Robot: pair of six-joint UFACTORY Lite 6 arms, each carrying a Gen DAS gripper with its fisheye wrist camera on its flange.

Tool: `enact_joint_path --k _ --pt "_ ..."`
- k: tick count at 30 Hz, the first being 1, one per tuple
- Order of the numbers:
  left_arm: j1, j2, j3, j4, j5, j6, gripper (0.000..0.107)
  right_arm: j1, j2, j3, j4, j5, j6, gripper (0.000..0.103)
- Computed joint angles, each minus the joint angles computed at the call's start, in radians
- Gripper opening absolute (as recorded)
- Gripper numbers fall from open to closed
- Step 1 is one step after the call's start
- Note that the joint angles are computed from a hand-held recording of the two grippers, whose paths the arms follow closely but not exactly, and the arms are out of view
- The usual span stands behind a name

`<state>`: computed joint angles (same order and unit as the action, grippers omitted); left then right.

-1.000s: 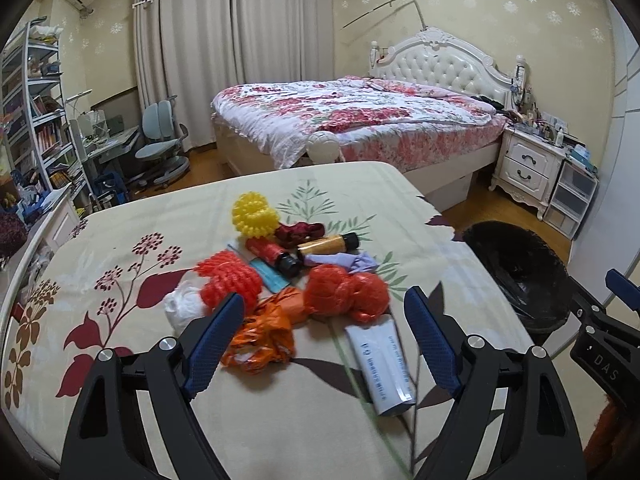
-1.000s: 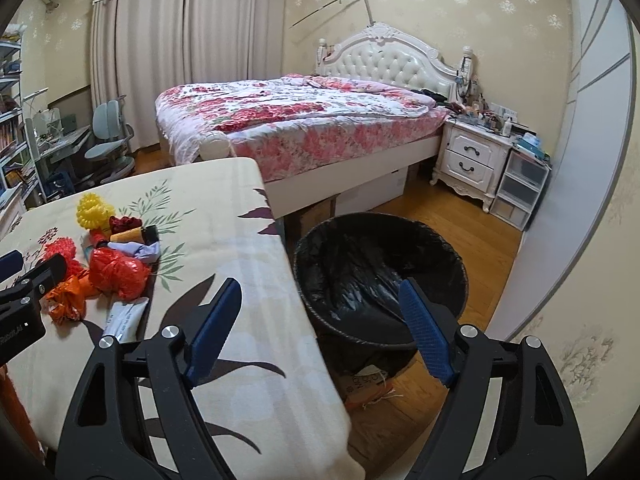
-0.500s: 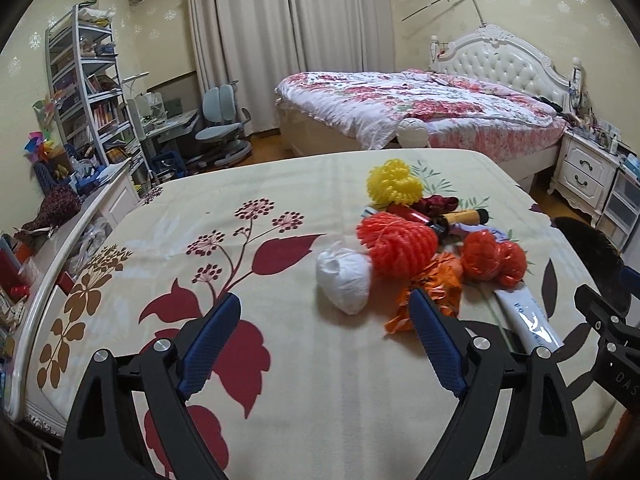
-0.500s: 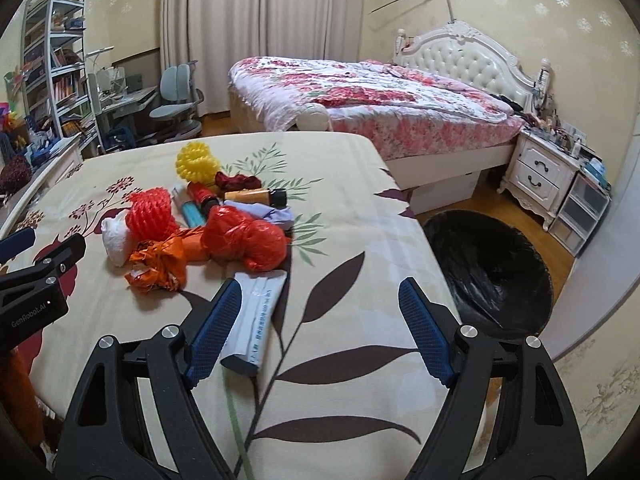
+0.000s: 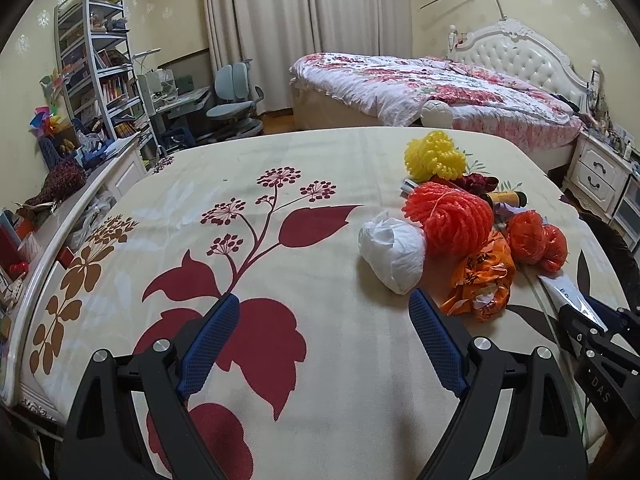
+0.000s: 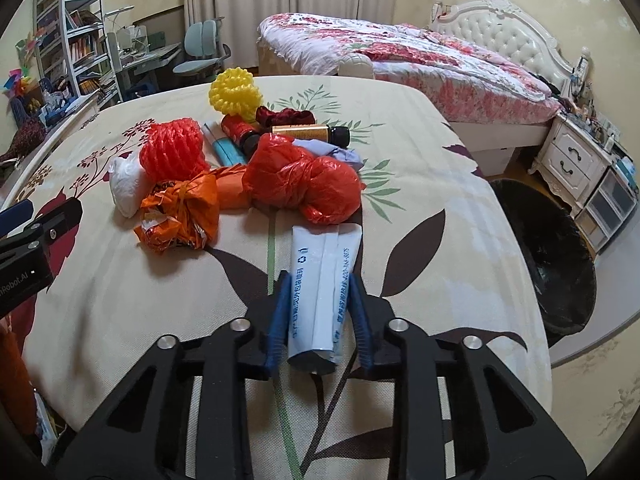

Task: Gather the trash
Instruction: 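Grasp the white toothpaste tube on the bed with the right tool, then grasp the white plastic bag with the left tool while the right tool holds the tube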

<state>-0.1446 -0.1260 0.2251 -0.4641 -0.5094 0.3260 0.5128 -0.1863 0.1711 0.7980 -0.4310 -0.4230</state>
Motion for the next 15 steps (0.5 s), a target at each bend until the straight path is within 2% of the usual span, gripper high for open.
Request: enact_joint_path --k 3,8,15 --pt "0.006 0.020 0.015 0.023 0.004 -0.026 0.086 0.013 -0.042 -0.024 0.056 -0.005 -0.051 0.024" --pt "-0.020 0.058 0.051 -0.003 -0.001 -0.017 0.086 -0.065 -0.112 -0.062 0.036 0.016 -0.077 0.023" --pt "-0.047 0.178 0.151 -0.033 -0.002 -0.005 0.086 -0.249 -0.111 -0.049 -0.175 0.047 0.020 0.023"
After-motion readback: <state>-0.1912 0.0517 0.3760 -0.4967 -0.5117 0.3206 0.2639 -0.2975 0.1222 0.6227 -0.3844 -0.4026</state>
